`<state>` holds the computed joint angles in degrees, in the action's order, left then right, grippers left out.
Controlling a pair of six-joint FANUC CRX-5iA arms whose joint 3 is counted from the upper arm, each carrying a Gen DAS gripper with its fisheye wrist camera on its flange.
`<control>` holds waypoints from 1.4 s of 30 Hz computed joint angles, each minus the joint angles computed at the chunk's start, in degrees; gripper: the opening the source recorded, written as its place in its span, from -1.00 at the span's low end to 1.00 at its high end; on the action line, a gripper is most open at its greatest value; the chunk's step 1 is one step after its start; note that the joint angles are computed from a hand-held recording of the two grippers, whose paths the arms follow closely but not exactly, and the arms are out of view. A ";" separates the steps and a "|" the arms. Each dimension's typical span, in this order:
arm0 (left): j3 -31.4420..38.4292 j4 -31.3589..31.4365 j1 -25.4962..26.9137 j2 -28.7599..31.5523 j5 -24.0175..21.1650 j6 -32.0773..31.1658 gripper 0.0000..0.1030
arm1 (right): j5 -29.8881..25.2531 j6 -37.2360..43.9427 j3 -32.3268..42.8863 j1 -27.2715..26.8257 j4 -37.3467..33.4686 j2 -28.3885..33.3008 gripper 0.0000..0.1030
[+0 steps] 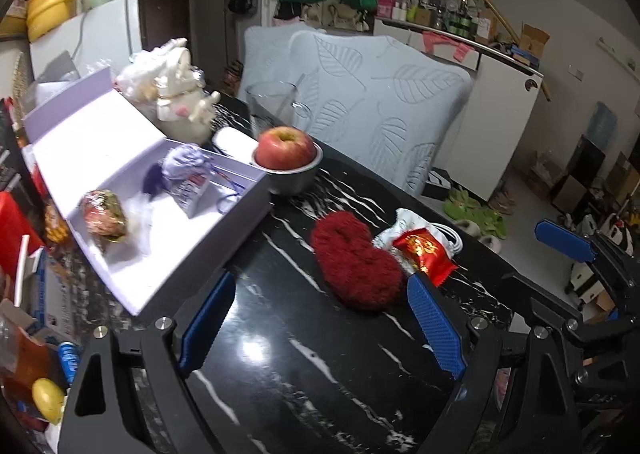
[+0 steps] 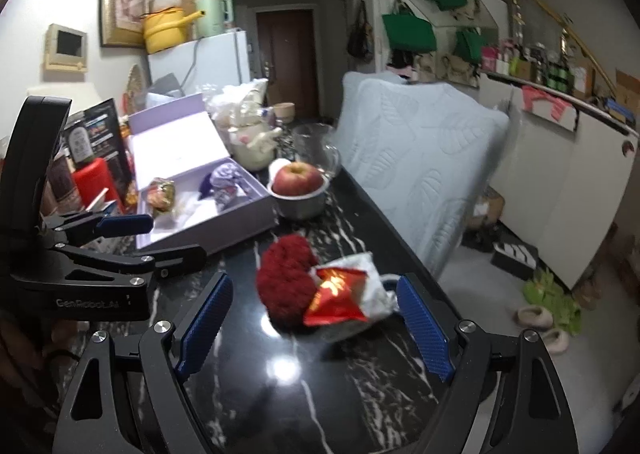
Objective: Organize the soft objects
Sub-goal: 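Grasp the red fuzzy plush with the left tool while the right tool grasps the red-gold packet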
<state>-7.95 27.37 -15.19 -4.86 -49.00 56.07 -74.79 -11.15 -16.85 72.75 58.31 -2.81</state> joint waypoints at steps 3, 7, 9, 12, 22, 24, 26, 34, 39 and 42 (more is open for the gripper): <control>0.57 -0.67 -1.12 1.01 0.12 1.01 0.72 | 0.55 -1.63 -2.02 -0.43 -0.38 -1.34 0.65; 1.75 -1.78 -2.68 2.99 0.26 2.19 0.73 | 0.92 -3.02 -4.12 -1.00 -0.89 -2.69 0.65; 2.67 -3.07 -3.51 4.20 0.40 3.41 0.72 | 1.06 -3.49 -4.99 -1.42 -1.11 -3.23 0.65; 4.58 -5.35 -4.68 6.26 0.20 5.62 0.72 | 1.56 -4.08 -6.04 -2.10 -1.42 -3.79 0.65; 10.79 -8.98 -6.69 13.56 -3.20 9.37 0.72 | 4.22 -4.07 -8.10 -5.21 -3.92 -4.88 0.65; 12.30 -9.43 -6.87 15.22 -4.40 9.77 0.72 | 4.82 -3.72 -8.19 -5.89 -4.31 -4.83 0.65; 13.63 -10.24 -6.99 16.60 -5.54 10.47 0.72 | 5.45 -3.28 -8.13 -6.57 -4.71 -4.71 0.65; 13.31 -6.28 -5.77 18.96 -6.48 7.26 0.72 | 8.43 -0.83 -6.96 -8.64 -5.86 -3.41 0.65; 10.49 -2.84 -5.05 17.56 -4.58 2.01 0.18 | 11.18 0.78 -6.34 -9.71 -5.93 -2.42 0.65; 10.17 -2.81 -4.79 17.00 -4.51 0.59 -0.01 | 13.07 1.45 -5.98 -10.32 -6.15 -1.76 0.65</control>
<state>2.22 24.55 -19.99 12.14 -53.51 56.66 -61.73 -9.69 -22.83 62.43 52.16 -4.57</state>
